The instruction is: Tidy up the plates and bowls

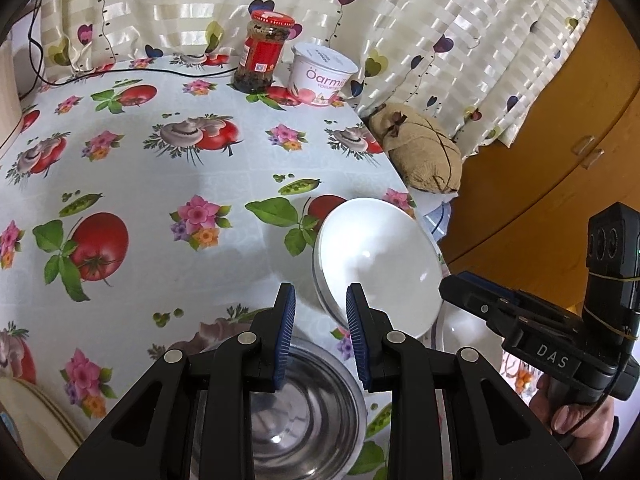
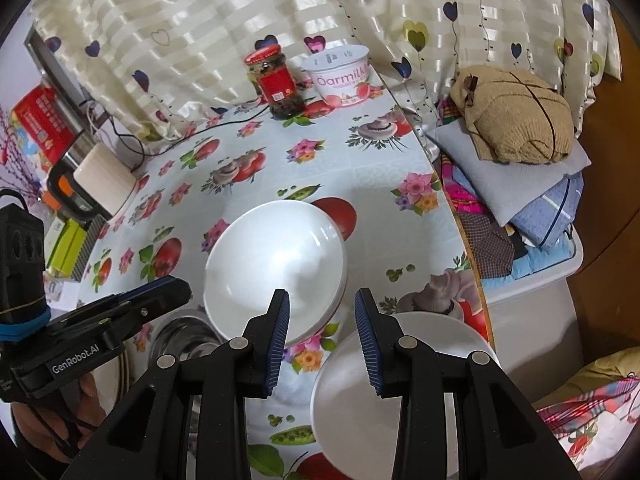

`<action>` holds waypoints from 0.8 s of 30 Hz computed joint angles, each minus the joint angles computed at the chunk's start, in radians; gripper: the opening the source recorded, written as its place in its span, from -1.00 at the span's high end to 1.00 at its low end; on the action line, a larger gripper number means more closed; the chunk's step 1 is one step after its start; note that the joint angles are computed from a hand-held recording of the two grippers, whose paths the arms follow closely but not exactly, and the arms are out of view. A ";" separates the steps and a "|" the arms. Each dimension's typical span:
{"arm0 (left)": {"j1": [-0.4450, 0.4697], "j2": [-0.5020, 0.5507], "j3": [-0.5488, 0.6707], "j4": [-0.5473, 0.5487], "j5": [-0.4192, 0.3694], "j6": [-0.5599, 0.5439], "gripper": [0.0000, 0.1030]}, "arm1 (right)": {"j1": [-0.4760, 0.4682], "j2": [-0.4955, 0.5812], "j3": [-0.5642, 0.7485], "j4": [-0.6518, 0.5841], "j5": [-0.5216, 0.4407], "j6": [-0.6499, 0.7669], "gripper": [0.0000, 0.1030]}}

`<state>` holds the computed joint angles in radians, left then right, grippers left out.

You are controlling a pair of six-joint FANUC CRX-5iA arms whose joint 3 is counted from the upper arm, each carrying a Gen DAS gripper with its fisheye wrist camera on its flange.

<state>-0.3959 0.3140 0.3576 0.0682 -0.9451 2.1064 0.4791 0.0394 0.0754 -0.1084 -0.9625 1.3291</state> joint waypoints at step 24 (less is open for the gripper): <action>0.003 0.074 0.049 0.039 -0.014 -0.024 0.47 | -0.015 0.086 0.053 -0.010 -0.025 -0.007 0.61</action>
<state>-0.3931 0.3882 0.4065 0.1074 -0.9591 2.0828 0.4640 0.1257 0.1284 -0.1180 -0.9876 1.3218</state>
